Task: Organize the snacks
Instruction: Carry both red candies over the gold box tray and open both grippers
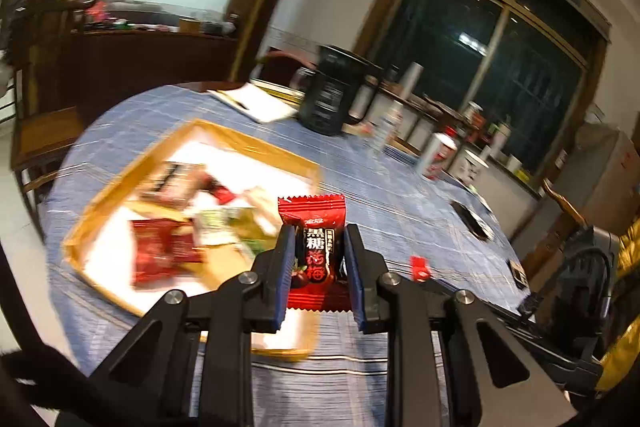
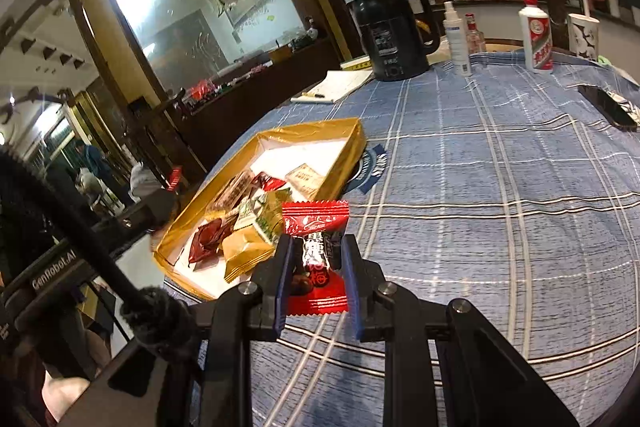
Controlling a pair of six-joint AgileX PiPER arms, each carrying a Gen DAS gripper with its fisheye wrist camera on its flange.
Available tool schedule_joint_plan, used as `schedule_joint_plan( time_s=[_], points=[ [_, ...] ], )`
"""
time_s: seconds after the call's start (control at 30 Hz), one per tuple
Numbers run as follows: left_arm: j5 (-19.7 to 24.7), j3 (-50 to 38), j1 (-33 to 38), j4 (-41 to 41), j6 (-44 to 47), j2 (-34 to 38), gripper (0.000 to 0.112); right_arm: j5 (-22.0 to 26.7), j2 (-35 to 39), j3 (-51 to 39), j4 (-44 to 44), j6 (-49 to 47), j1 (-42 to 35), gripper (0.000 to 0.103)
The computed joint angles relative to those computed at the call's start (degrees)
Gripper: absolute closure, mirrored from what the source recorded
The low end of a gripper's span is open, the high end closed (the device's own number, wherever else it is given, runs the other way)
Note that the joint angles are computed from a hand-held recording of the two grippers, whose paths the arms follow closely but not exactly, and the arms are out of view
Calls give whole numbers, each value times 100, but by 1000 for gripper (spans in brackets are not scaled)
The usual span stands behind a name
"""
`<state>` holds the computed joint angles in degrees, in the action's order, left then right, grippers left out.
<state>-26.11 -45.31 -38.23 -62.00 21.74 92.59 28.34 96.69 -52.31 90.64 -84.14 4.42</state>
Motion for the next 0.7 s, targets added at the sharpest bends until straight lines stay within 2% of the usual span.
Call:
schedule_joint_plan(
  time_s=[0.13,0.37,0.53,0.7],
  points=[
    [-327,494,231,159,-332,-200,86,-150,123,-229,-254,414,336,80],
    [-455,868,584,784,-1021,-173,86,-480,202,-460,-433,666,987,80],
    [-506,998,749,1025,-1335,-31,86,-732,572,-901,-1305,1356,1481,80],
    [-439,1005,1000,1346,-1648,165,86,-721,1034,-1426,-2217,2232,1791,80]
  ],
)
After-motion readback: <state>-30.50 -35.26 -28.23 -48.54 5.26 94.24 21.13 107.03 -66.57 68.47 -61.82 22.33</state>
